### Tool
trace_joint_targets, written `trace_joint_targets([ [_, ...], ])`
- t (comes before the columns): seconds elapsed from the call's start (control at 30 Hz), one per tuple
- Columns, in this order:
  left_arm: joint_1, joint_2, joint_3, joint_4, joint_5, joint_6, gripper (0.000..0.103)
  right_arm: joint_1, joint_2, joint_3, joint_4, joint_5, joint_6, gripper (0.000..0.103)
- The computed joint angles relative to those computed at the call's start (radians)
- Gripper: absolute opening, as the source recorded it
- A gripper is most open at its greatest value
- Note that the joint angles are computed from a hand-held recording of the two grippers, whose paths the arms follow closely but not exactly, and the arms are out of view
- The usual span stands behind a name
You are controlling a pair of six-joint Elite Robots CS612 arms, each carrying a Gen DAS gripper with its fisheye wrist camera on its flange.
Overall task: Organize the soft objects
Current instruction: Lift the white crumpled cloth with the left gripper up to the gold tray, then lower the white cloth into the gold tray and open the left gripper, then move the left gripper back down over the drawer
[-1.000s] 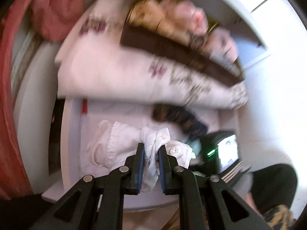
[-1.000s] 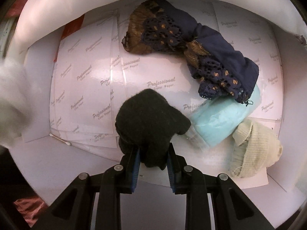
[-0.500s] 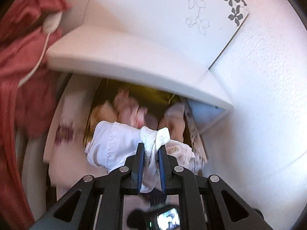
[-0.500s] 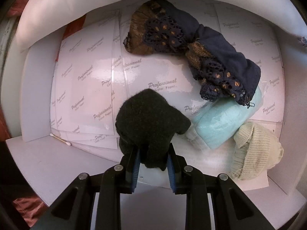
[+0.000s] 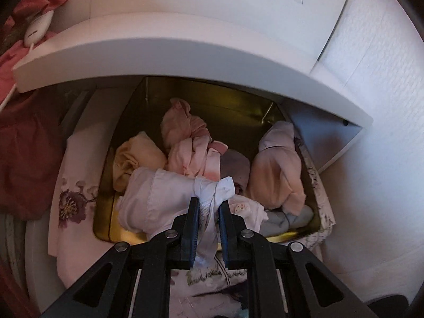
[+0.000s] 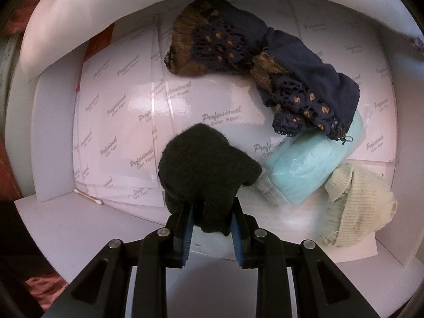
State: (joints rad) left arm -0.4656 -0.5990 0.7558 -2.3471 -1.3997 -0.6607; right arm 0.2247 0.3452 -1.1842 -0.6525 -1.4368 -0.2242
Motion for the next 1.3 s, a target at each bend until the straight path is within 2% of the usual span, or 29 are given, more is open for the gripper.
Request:
trace_joint_targets([
  [0.17,-0.007,0.043,-0.075,0.081,0.062,0.046,0.013,0.000,0.000,0.000,-0.003,-0.005,-0.004,0.026],
  [0.3,-0.005,0.062,-0.095,0.130,0.069,0.027,0.016,0.002,0.003,-0.007,-0.001,-0.003,0.003,0.026],
  [0.37,-0.004,0.054,-0.077,0.118,0.072,0.022,0.018,0.003,0.004,-0.010,-0.001,-0.004,0.001,0.026],
  [0.47,-0.003,0.042,-0.048,0.093,0.058,0.003,0.026,0.005,0.005,-0.011,-0.001,-0.007,0.005,0.026],
  [0.63,0.001,0.036,-0.044,0.112,0.039,-0.017,0.038,0.008,0.006,-0.013,-0.003,-0.012,0.006,0.026],
  [1.3,-0.009,-0.075,0.131,0.026,0.075,-0.059,0.040,0.018,0.013,-0.024,-0.012,-0.030,-0.002,0.027],
])
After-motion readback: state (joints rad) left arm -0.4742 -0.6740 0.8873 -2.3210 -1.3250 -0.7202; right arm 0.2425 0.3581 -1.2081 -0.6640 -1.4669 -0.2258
